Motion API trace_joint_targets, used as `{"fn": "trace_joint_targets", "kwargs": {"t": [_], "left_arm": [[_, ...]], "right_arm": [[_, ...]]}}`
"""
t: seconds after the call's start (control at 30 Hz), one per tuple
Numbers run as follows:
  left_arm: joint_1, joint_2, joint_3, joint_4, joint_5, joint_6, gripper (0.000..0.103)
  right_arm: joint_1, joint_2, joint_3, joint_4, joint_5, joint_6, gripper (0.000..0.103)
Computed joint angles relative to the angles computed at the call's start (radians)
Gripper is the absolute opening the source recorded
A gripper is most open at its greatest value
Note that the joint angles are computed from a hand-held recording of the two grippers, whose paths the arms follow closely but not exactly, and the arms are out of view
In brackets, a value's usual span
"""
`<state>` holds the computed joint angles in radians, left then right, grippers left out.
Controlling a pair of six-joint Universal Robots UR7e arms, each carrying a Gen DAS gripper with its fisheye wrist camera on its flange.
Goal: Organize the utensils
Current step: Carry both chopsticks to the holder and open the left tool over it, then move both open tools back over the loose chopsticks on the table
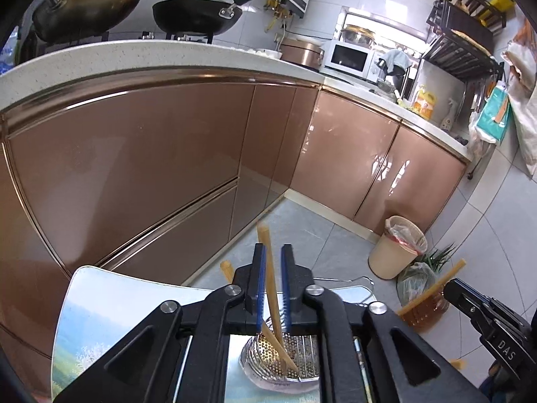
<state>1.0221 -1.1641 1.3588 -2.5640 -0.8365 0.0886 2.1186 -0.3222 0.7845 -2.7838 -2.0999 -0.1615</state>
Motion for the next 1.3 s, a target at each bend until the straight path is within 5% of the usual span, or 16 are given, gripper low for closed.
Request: {"fn": "trace_joint_targets", "kwargs": {"t": [0.1, 0.6, 1.0, 1.3], "left_arm": [[-0.023, -0.034, 0.024, -0.011, 0.022, 0.006, 0.035], [-0.194, -0.329, 0.179, 0.141, 0.200, -0.030, 0.045], [-0.332, -0.601, 0.269, 0.587, 0.372, -0.298, 0.045], [-0.350, -0.699, 0.256, 0.891, 0.394, -0.502, 0.045]], "right_arm": [[0.009, -0.025, 0.035, -0.019, -0.013, 0.010, 0.015], [0.121, -0.246, 0.377, -0.163, -0.109, 0.048, 0.018], [0.239, -0.348, 0.537, -0.167, -0.127, 0.052, 0.018], [0.282, -0.343, 0.562, -0.110, -0.081, 0.073, 0.018]]}}
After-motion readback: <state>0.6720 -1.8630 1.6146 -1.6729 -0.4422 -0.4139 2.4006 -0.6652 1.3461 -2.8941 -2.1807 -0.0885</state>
